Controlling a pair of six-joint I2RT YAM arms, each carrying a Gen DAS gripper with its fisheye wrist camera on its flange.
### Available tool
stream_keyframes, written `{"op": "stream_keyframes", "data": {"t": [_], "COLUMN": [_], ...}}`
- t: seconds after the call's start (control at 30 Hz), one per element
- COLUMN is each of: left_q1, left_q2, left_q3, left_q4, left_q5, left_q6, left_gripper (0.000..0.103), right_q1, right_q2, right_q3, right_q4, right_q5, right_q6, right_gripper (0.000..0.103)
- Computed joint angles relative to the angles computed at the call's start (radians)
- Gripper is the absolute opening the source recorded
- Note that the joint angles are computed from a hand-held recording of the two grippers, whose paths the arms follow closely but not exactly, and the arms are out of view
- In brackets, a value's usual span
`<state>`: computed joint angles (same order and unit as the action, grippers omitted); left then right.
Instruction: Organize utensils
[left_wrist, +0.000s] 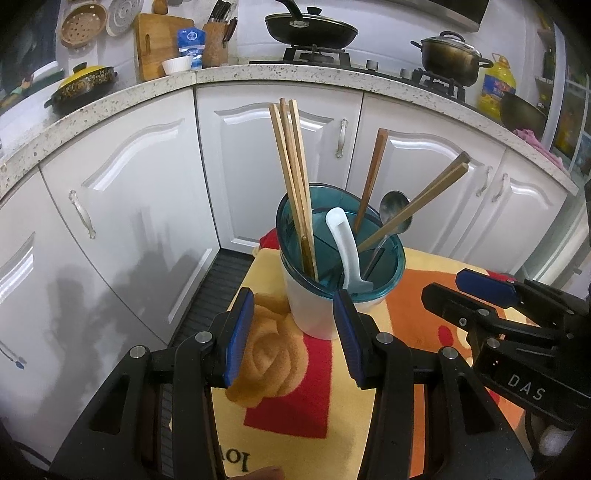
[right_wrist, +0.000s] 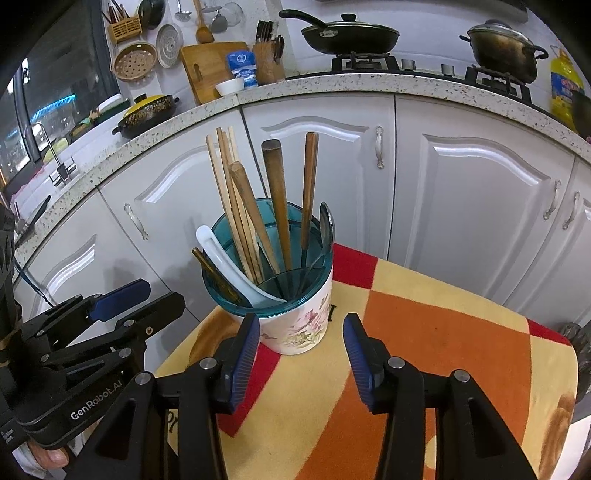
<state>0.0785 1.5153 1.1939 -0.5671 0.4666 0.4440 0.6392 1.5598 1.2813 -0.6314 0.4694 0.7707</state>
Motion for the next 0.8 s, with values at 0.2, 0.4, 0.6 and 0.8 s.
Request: {"op": "stream_keyframes", "data": {"t": [0.2,0.4,0.6,0.8], "left_q1": [0.000,0.009,0.011,0.015], "left_q2": [-0.004,-0.012,-0.019,-0.019], "left_q3": [-0.005,-0.014,-0.021,-0.020], "left_q4": [0.010,0.020,0.025,0.022], "left_q5": [0.000,0.004,0.004,0.006], "left_q6": [-0.005,-0.005,-0.003,-0.002], "left_gripper": [0.044,0.044,0.044,0.044], "right_q1": [0.000,0.001,0.006,0.008], "right_q2": [0.004,0.018,0.029,0.035], "right_q3": [0.004,0.025,0.038,0.045], "right_q4": [0.000,-0.008,-0.016,-0.020], "right_q5": [0.000,0.001,0.002,0.003], "right_q6": [-0.003,-0.011,-0.010,-0.011], "right_gripper": [0.046,0.046,0.046,0.047]}}
